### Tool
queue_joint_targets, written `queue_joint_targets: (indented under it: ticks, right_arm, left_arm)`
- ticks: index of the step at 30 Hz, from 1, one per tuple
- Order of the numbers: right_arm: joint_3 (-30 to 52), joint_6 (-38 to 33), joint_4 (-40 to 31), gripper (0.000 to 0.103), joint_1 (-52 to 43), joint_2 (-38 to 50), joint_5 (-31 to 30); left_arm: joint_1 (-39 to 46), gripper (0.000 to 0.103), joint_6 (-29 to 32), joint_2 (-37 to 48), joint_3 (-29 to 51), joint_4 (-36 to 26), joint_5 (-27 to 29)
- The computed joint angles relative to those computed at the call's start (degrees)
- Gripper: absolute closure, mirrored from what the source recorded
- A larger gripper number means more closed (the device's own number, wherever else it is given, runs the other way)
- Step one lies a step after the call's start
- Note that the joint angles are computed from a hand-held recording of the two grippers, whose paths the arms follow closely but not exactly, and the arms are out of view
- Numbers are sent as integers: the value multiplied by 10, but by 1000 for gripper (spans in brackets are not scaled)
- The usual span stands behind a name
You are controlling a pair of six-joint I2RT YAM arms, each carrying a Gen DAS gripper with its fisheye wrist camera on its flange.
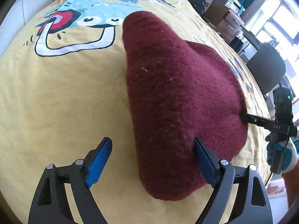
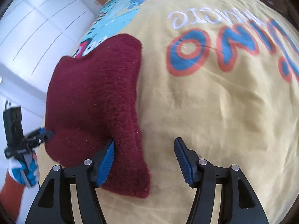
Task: Fold small clothes
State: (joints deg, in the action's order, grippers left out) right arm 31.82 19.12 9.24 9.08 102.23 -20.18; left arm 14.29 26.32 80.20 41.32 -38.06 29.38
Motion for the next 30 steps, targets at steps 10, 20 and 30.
queue_joint_targets:
  ticks: [10, 20, 30]
  right_arm:
    - [-34, 87, -60, 36, 67, -121, 89]
    - [-106, 168, -261, 35, 161, -410, 195]
    - [-113, 464, -495, 34, 504, -576, 435]
  left_arm:
    - [19, 18, -61, -111, -17, -36, -9]
    - [149, 18, 6, -294, -36, -182, 13]
    - [353, 16, 206, -409, -47, -340, 41]
